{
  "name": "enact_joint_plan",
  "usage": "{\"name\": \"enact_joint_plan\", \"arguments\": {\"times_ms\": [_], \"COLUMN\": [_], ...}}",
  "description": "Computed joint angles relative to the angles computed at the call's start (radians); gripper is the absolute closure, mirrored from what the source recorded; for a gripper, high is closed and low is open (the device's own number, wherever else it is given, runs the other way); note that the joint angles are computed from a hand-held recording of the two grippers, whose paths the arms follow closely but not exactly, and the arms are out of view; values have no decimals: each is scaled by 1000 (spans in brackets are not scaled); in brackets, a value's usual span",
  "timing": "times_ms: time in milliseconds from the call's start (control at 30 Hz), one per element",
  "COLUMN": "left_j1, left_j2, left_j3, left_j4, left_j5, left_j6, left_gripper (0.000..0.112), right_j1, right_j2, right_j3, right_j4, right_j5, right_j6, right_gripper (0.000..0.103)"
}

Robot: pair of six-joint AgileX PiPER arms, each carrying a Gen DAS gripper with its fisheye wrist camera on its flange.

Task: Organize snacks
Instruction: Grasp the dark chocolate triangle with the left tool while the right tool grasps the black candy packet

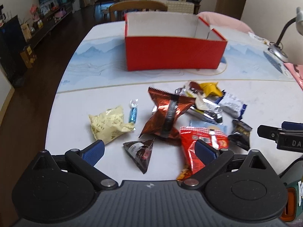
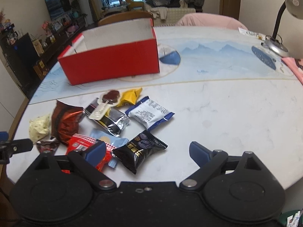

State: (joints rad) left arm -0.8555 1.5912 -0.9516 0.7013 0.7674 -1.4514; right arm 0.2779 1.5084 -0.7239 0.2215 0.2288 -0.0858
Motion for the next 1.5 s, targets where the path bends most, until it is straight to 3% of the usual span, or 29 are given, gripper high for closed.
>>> {"name": "enact_joint_plan", "arguments": {"times_ms": [200,300,600,700,967,1100,1267,1500], "left_j1": [30,47,120,142,200,208,219,211], "left_j2": [28,43,93,117,162,166,157,146], "left_j3": [16,25,42,35,18,25,44,58], "left_j4": [6,-11,-82,-96,-176,-177,-167,-148], "left_j5": [-24,-51,-155,-170,-214,-231,-253,-250], "left_j6": [0,29,89,97,173,169,148,118], "left_gripper": [17,27,49,50,70,72,76,78], "right_j1": [6,5,16,11,-2,-18,-31,-41], "right_j2": [131,184,274,282,292,291,279,251], "right_j3": [-93,-145,-214,-217,-223,-217,-200,-172], "right_j4": [-38,-41,-79,-29,97,169,212,207], "right_j5": [43,91,123,127,145,146,131,116], "right_j6": [108,171,264,211,63,-14,-63,-62], "right_gripper": [17,19,25,31,49,59,66,68]}}
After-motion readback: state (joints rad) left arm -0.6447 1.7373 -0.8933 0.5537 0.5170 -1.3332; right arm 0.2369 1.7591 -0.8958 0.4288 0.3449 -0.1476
